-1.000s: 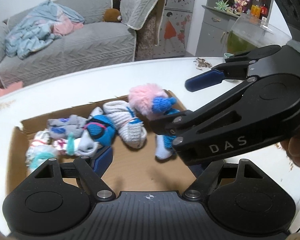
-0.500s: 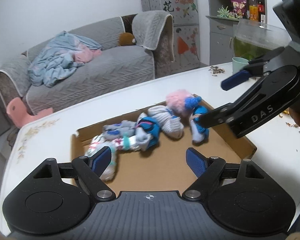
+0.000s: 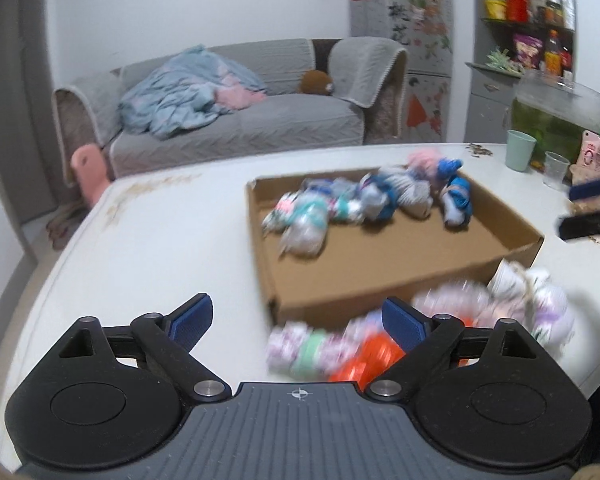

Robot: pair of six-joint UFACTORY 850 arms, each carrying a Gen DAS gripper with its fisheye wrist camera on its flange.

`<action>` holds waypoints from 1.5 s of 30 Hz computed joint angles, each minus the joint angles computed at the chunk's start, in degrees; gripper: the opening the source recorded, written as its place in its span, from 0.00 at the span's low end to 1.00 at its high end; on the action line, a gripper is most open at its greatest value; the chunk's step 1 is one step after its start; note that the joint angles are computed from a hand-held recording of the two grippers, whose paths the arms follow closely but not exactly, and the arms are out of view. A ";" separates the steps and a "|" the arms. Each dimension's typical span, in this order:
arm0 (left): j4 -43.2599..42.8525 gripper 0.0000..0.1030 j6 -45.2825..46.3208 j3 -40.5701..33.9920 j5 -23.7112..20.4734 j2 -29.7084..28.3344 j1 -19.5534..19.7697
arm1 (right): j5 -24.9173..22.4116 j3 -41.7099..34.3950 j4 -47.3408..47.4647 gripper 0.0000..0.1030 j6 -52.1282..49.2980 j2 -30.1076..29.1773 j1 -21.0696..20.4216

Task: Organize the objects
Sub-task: 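Withdraw both grippers from the box toward the remaining bundles, then grasp white green-banded bundle with left gripper while right gripper grasps bubble-wrapped purple-ribbon bundle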

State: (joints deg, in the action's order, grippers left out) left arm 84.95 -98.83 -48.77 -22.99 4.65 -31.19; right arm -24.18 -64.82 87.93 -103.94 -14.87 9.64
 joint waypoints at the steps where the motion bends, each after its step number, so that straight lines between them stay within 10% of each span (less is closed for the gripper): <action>1: 1.30 0.92 -2.92 1.31 0.32 0.58 0.21 | 0.14 2.12 4.65 0.99 -4.75 0.93 -0.06; 10: 0.30 0.92 -8.00 2.68 2.23 -0.68 2.56 | -4.49 12.04 23.53 0.99 -29.41 3.76 1.68; 22: -2.84 0.92 -7.23 -2.94 7.26 -7.20 5.55 | 1.63 14.30 53.52 0.99 -54.97 2.01 5.39; 38: -7.07 0.82 -0.14 -1.00 1.43 -5.88 5.79 | -0.10 14.93 56.76 0.93 -52.63 0.86 2.24; 45: -5.28 0.82 -0.85 0.11 0.13 -4.98 5.13 | 1.24 14.77 54.16 0.72 -48.88 0.42 2.22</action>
